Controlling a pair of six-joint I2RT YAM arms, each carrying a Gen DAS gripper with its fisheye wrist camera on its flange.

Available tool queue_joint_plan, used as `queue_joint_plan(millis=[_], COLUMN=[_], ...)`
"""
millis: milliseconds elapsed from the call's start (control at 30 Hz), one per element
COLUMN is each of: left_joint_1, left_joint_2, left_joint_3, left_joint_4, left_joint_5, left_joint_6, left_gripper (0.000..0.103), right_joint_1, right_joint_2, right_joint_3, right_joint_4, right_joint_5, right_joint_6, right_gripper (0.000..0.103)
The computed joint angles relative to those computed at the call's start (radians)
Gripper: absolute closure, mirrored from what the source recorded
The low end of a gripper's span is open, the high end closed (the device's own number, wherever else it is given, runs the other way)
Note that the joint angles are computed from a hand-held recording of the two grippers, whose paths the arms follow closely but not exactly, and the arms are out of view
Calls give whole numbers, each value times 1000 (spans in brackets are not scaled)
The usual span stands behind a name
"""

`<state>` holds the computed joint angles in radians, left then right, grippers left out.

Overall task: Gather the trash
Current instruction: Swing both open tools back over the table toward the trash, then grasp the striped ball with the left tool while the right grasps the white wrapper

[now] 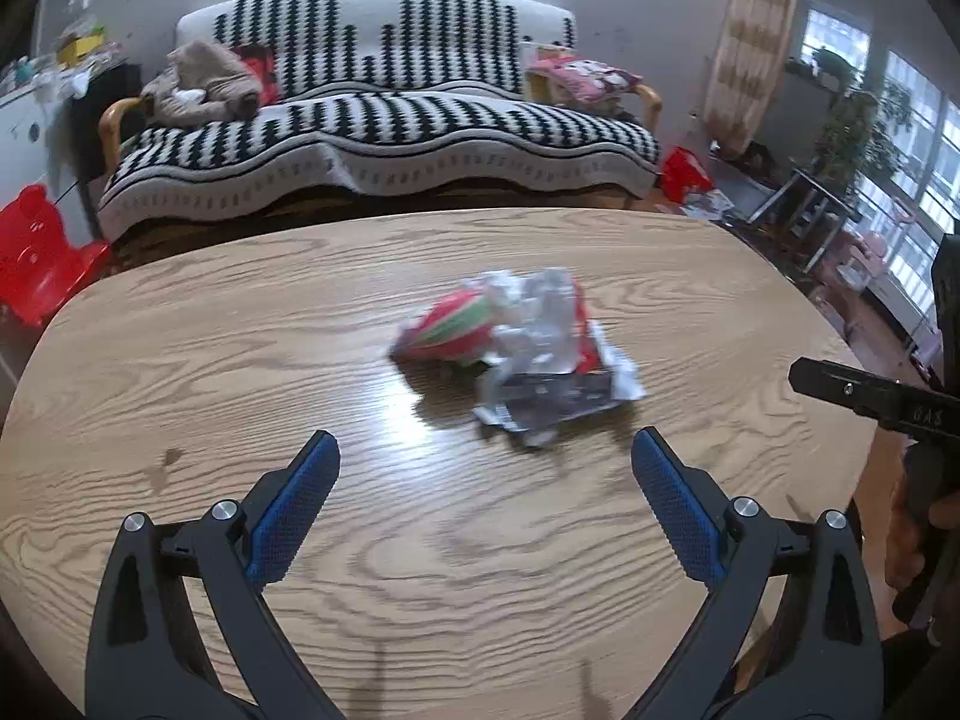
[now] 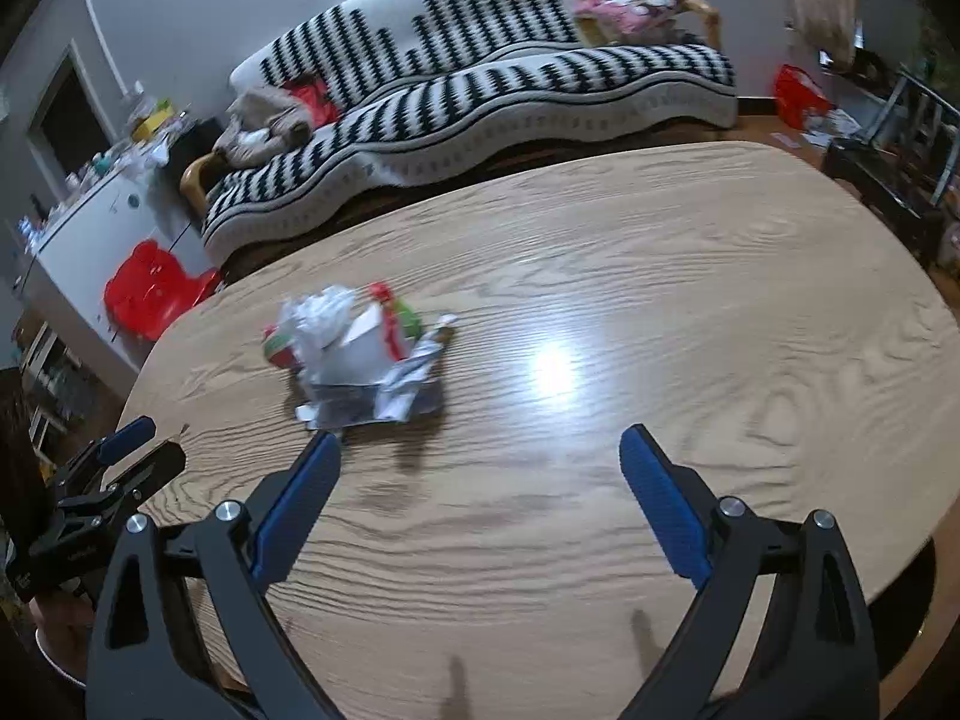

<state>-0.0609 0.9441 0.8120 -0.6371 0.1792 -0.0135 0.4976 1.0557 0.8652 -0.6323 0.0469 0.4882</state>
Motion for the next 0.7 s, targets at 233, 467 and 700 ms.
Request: queue_joint_plan(millis=[233, 467, 700], left_joint_1=[77, 70, 16], left_joint_2=[70, 249, 395], left_joint_3=[0, 28, 88], left_joint_4=[51, 204, 322], left_joint_5=[37, 4, -34], left_joint_6=[75, 91, 68], left_gripper=[8, 8, 8], right_joint_1=[78, 81, 54], right_joint_2=[162, 337, 469], right_joint_3=[36, 109, 167], right_joint_4=[92, 148, 186], right_joint_5=[21, 38, 20], right_joint_6=[30, 4, -20], right_gripper=[16, 23, 32])
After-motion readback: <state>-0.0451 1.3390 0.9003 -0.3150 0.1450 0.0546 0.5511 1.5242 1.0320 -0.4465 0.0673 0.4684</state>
